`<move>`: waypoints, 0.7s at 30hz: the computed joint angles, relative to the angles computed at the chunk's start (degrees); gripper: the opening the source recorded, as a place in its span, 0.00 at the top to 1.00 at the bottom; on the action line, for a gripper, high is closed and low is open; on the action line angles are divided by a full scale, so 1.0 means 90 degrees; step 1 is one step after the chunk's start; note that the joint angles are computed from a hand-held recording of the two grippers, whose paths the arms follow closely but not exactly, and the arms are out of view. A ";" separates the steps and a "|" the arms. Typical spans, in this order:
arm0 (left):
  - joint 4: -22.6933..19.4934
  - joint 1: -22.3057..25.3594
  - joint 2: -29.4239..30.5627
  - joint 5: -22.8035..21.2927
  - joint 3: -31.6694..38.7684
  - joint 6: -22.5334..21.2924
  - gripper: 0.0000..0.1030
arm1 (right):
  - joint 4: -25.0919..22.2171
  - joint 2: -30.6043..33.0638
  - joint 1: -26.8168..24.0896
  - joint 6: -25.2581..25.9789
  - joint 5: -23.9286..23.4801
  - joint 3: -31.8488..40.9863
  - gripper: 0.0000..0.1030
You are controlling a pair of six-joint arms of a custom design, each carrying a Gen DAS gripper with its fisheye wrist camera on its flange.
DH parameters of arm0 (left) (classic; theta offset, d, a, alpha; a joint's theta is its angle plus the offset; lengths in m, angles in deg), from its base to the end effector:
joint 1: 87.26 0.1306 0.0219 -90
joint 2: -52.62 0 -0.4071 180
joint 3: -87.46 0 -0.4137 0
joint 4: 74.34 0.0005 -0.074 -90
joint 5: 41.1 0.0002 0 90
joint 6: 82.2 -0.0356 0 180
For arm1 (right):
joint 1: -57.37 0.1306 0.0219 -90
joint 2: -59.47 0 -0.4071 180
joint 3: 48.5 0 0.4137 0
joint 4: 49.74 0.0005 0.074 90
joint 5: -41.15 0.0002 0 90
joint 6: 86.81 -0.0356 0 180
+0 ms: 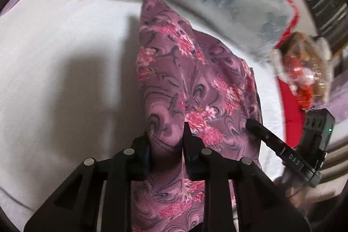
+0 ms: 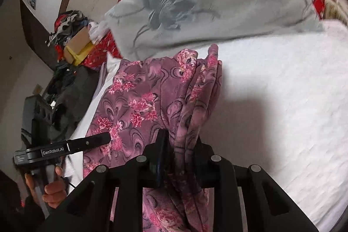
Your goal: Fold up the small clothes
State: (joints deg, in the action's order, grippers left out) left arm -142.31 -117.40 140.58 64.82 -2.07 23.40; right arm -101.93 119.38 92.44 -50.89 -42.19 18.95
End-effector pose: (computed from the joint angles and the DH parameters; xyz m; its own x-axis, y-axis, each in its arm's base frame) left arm 0.3974 -0.2426 0.4570 -0.9140 0.2317 -0.3329 0.3484 0.8687 -0.3520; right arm 0.2528 0.1718 0.4601 -0.7449 0.4598 -0.4834 0.1706 0.8317 0.5283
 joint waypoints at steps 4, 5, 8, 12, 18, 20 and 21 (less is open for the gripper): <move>-0.0117 0.0154 -0.0058 -0.0216 -0.0222 -0.0265 0.63 | -0.0610 0.0430 0.0279 -0.0466 0.0002 -0.0033 0.62; -0.0005 0.0202 -0.0138 -0.0155 -0.0214 -0.0193 0.64 | -0.0570 0.0332 0.0278 -0.0612 0.0089 -0.0055 0.60; 0.0351 0.0116 -0.0143 -0.0219 -0.0003 -0.0238 0.64 | -0.0895 0.0425 0.0206 -0.0497 0.0678 0.0350 0.58; 0.0580 -0.0292 0.0308 -0.0745 0.0493 -0.0434 0.61 | -0.0369 0.0840 0.0047 0.0385 0.0762 0.0766 0.58; 0.0459 -0.0484 0.1141 -0.1819 0.0811 -0.0629 0.61 | -0.0237 0.1613 -0.0295 0.1179 0.0736 0.0928 0.67; 0.0758 -0.0599 0.1070 -0.2232 0.0639 -0.0850 0.55 | -0.0090 0.1635 -0.0525 0.1166 0.0491 0.0651 0.76; 0.0811 -0.0657 0.1070 -0.2377 0.0626 -0.0932 0.54 | 0.0124 0.1531 -0.0567 0.1161 0.0478 0.0536 0.76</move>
